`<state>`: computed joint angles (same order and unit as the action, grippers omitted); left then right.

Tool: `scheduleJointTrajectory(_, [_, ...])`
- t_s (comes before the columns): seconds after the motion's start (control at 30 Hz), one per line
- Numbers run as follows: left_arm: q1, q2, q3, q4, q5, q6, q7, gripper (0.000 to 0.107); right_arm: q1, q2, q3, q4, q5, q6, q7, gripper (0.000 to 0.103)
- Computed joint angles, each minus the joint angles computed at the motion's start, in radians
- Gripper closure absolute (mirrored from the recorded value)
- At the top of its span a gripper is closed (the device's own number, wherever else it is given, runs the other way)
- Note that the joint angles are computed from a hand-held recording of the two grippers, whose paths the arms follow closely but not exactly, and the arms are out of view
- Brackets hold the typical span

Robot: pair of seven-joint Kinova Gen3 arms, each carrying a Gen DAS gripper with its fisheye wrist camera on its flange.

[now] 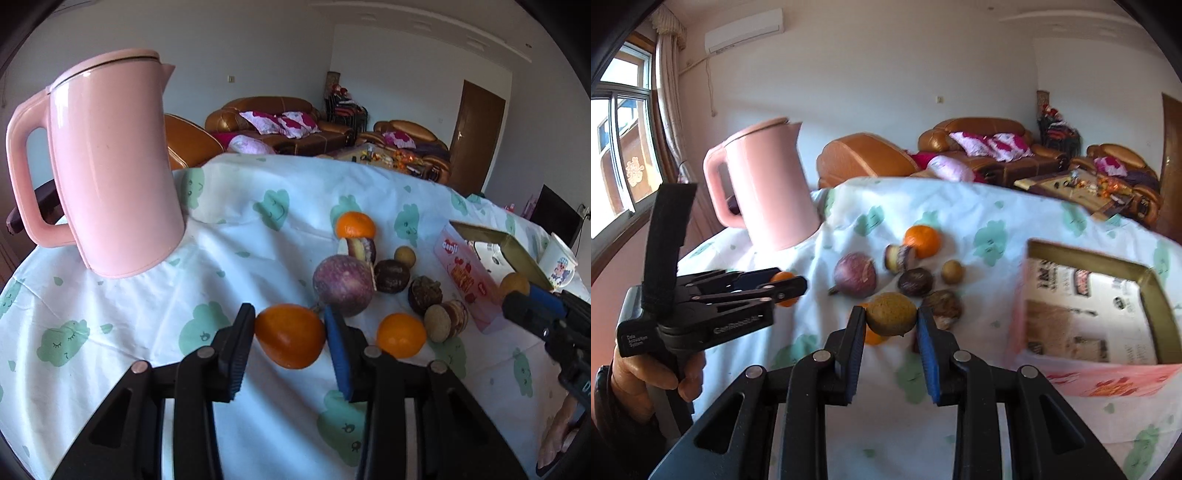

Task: Organize fruits
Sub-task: 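Carry both fruits into the pink tin box and open both tools to release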

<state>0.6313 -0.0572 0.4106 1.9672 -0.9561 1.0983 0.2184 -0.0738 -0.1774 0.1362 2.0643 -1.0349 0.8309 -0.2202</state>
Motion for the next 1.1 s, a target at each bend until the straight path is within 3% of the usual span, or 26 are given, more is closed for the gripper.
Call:
scheduleJointTrajectory(0.17, [0.031, 0.022, 0.033, 0.009, -0.143, -0.008, 0.124, 0.067, 0.058, 0.016, 0.084, -0.014, -0.094, -0.074, 0.091, 0.073])
scheduleJointTrajectory(0.37, [0.102, 0.113, -0.004, -0.098, -0.203, -0.042, 0.086, 0.067, 0.167, 0.119, 0.089, -0.082, -0.079, -0.086, 0.102, 0.073])
scheduleJointTrajectory(0.47, [0.118, 0.169, -0.044, -0.184, -0.187, -0.110, 0.011, 0.067, 0.221, 0.164, 0.075, -0.123, -0.054, -0.063, 0.079, 0.073])
scheduleJointTrajectory(0.6, [0.167, 0.292, -0.077, -0.334, -0.200, -0.109, -0.095, 0.067, 0.288, 0.194, 0.048, -0.148, -0.037, -0.039, 0.080, 0.073])
scheduleJointTrajectory(0.77, [0.197, 0.426, -0.112, -0.522, -0.116, -0.092, -0.254, 0.067, 0.334, 0.230, 0.014, -0.191, 0.017, -0.005, 0.030, 0.073])
scheduleJointTrajectory(0.97, [0.234, 0.496, -0.173, -0.621, -0.034, -0.063, -0.324, 0.067, 0.364, 0.281, -0.016, -0.247, 0.094, 0.032, -0.075, 0.073])
scheduleJointTrajectory(1.1, [0.271, 0.510, -0.220, -0.637, -0.011, -0.056, -0.350, 0.067, 0.381, 0.278, -0.039, -0.242, 0.094, 0.025, -0.069, 0.073])
